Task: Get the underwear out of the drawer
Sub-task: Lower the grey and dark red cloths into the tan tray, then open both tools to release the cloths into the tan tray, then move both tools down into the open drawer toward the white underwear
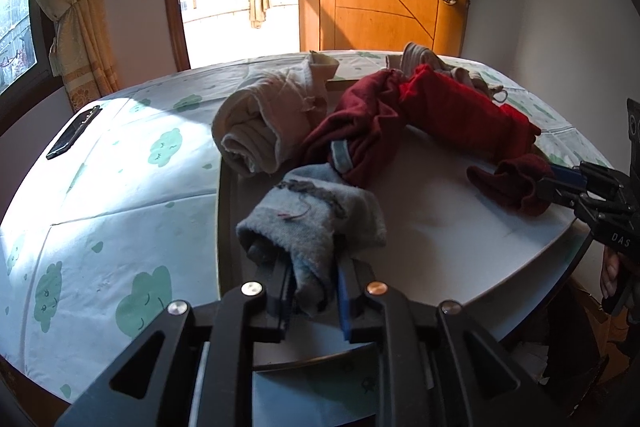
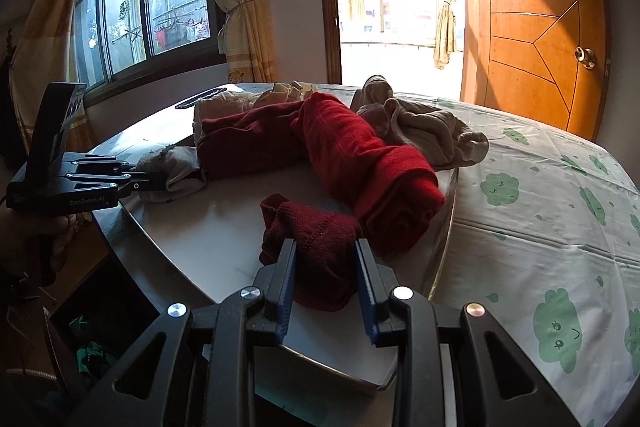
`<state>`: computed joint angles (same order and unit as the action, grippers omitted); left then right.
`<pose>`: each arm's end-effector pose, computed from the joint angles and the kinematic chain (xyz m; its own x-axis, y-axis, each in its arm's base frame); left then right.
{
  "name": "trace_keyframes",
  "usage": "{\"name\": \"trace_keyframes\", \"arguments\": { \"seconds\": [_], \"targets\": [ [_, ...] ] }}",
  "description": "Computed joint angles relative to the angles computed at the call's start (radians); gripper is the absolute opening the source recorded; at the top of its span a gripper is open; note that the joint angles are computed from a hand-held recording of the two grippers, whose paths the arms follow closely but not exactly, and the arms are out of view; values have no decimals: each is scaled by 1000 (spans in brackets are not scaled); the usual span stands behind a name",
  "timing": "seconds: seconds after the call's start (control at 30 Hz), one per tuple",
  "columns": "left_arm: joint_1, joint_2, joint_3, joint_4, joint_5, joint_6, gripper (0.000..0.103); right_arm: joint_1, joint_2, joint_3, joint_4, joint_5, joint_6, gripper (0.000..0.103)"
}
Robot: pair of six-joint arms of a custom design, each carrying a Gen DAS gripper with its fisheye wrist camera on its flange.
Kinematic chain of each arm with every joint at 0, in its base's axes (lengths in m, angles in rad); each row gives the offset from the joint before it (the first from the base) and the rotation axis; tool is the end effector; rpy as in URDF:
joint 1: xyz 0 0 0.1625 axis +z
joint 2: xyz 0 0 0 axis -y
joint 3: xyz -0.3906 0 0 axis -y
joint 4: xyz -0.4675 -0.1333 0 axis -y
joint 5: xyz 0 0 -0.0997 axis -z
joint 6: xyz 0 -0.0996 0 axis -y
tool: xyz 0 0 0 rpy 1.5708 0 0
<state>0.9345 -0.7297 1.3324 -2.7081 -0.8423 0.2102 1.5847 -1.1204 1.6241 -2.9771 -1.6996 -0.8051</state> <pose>-0.3148 -0.7620 0.1447 -0.6774 0.3112 -0.6666 0.6673 0.6413 -0.3788 0.1305 -0.7170 0.3056 -0.6820 -0.3863 0.6210 -0.7218 0.4921 -0.4866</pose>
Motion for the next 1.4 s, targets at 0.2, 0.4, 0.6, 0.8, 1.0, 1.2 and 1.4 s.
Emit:
{"name": "trace_keyframes", "arguments": {
  "seconds": [0.2, 0.4, 0.6, 0.8, 1.0, 1.2, 1.4],
  "targets": [
    [-2, -4, 18, -27, 8, 7, 41, -3, -1, 5, -10, 5, 10, 44],
    [-10, -7, 32, -51, 14, 13, 60, -3, -15, 30, -34, 22, 9, 57],
    [-17, -9, 43, -75, 30, 24, 73, -4, -23, 42, -55, 29, 14, 62],
    [-18, -12, 49, -80, 32, 23, 77, -2, -25, 49, -68, 35, 15, 66],
    [-28, -13, 65, -119, 38, 49, 93, 1, -33, 69, -78, 32, 9, 67],
    [-39, -22, 93, -168, 56, 60, 100, 1, -64, 114, -104, 47, 10, 71],
    [-47, -43, 133, -183, 52, 53, 101, 0, -108, 174, -127, 70, 8, 74]
  ]
}}
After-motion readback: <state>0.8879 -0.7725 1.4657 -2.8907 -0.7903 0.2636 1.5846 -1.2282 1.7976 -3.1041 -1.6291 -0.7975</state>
